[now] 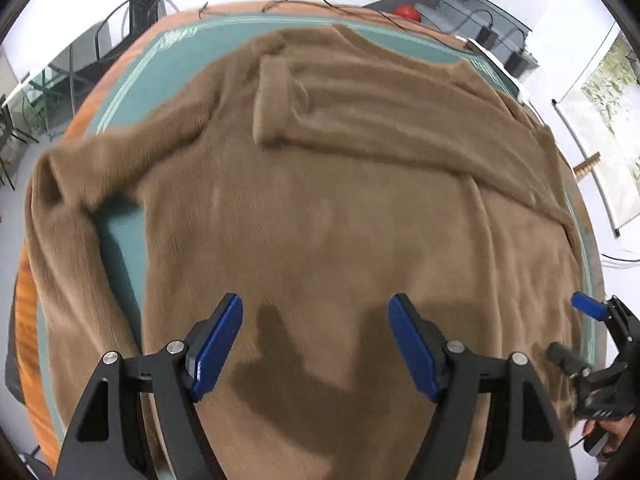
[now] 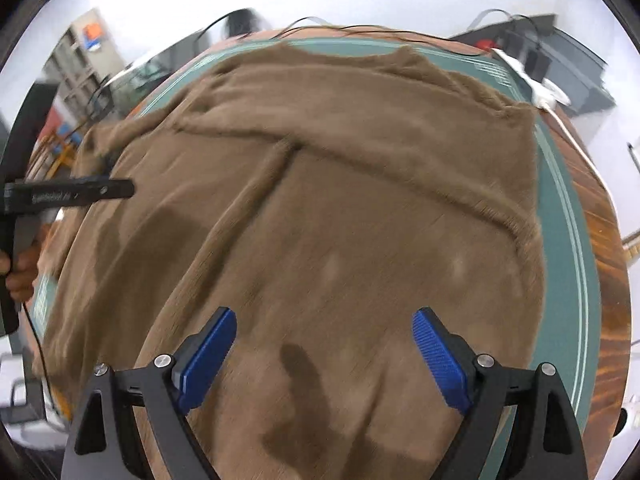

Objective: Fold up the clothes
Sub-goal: 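Move both open grippers over the sweatshirt to its hem edge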

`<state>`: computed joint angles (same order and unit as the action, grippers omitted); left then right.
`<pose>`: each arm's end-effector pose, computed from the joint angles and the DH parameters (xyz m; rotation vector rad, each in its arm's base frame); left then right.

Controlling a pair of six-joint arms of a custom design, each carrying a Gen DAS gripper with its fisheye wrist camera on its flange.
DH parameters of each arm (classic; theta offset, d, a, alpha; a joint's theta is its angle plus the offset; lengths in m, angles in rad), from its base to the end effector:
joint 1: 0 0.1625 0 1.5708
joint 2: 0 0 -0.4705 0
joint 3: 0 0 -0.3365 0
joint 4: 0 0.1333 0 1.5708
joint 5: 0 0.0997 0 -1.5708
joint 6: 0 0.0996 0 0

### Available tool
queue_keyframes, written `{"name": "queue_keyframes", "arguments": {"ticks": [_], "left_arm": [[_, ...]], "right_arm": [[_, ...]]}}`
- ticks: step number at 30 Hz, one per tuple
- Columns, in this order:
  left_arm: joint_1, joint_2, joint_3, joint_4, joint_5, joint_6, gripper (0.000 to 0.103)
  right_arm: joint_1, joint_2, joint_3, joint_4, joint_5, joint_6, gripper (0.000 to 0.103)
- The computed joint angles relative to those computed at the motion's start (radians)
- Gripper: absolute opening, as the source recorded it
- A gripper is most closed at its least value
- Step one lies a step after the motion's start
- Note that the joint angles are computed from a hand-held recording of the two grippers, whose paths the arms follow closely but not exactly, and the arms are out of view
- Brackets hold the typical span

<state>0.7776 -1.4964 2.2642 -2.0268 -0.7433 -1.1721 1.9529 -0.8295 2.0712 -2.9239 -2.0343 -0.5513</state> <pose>-0.1054 -0.3937 0.3032 -0.2840 2.3443 -0.6552 0.2820 -0.4637 0.1136 1.1696 -2.3995 0.0951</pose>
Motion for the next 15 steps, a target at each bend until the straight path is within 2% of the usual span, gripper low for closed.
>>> {"name": "queue_keyframes", "arguments": {"ticks": [3,6,7,9,15], "left_arm": [[-0.071,-0.007,0.054,0.024,-0.042,-0.101,0.079],[-0.122,0.001,0.102,0.036,-0.089,-0.177,0.079],[-0.131,0.009,0.111,0.047,-0.101,-0.196,0.079],[-0.166,0.030,0.126,0.104,-0.108,-0.257,0.079],[-0.318,-0.024,0.142,0.232,-0.148,-0.431,0.079]], "right_arm": [[-0.005,-0.036,0.093,-0.030,-0.004,-0.039,0.092],[-0.030,-0.030,0.150,-0.052,-0.019,-0.066,0.092],[-0.038,-0.023,0.176,-0.087,-0.035,-0.096,0.096],[-0.049,-0.011,0.238,-0.218,-0.055,-0.207,0.102],[-0.092,-0.082,0.273,-0.220,0.008,-0.193,0.102]]}}
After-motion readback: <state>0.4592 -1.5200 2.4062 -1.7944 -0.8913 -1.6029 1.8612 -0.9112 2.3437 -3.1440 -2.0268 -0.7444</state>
